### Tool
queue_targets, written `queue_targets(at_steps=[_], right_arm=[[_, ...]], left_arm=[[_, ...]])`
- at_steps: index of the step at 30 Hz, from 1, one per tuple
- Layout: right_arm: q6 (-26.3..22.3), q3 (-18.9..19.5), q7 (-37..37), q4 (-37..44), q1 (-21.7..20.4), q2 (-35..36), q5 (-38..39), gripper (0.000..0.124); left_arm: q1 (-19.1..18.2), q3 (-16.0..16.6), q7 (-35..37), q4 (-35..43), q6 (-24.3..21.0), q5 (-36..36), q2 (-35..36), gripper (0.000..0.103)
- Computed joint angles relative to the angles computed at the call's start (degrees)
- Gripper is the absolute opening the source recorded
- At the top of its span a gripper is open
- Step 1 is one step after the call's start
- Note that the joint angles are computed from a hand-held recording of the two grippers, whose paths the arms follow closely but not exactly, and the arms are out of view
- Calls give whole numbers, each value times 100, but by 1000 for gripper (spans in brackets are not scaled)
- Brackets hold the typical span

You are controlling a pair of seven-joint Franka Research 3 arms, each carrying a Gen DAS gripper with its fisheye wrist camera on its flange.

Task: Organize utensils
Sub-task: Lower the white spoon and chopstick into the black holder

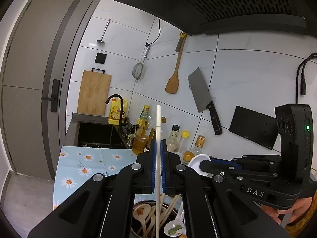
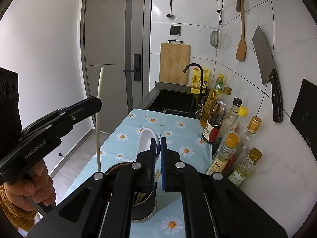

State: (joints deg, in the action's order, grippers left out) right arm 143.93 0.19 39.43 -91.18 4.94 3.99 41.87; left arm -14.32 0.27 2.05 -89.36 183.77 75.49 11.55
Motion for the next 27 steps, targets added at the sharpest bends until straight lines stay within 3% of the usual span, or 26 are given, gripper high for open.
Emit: queue_targets(at_steps=[11, 14, 20, 27], right_arm=[[64, 72, 331, 268, 31, 335, -375, 5], [58, 92, 396, 295, 29, 391, -462, 5], [76, 126, 461, 269, 40, 466, -605, 5], [65, 132, 596, 242, 41, 558, -767, 6]], left_arm=[[-103, 186, 45, 257, -44, -64, 312, 3], [-30, 104, 408, 226, -44, -473, 384, 4], [-251, 384, 649, 261, 32, -806, 529, 4], [-388, 496, 1219, 70, 67, -1440, 610, 4]])
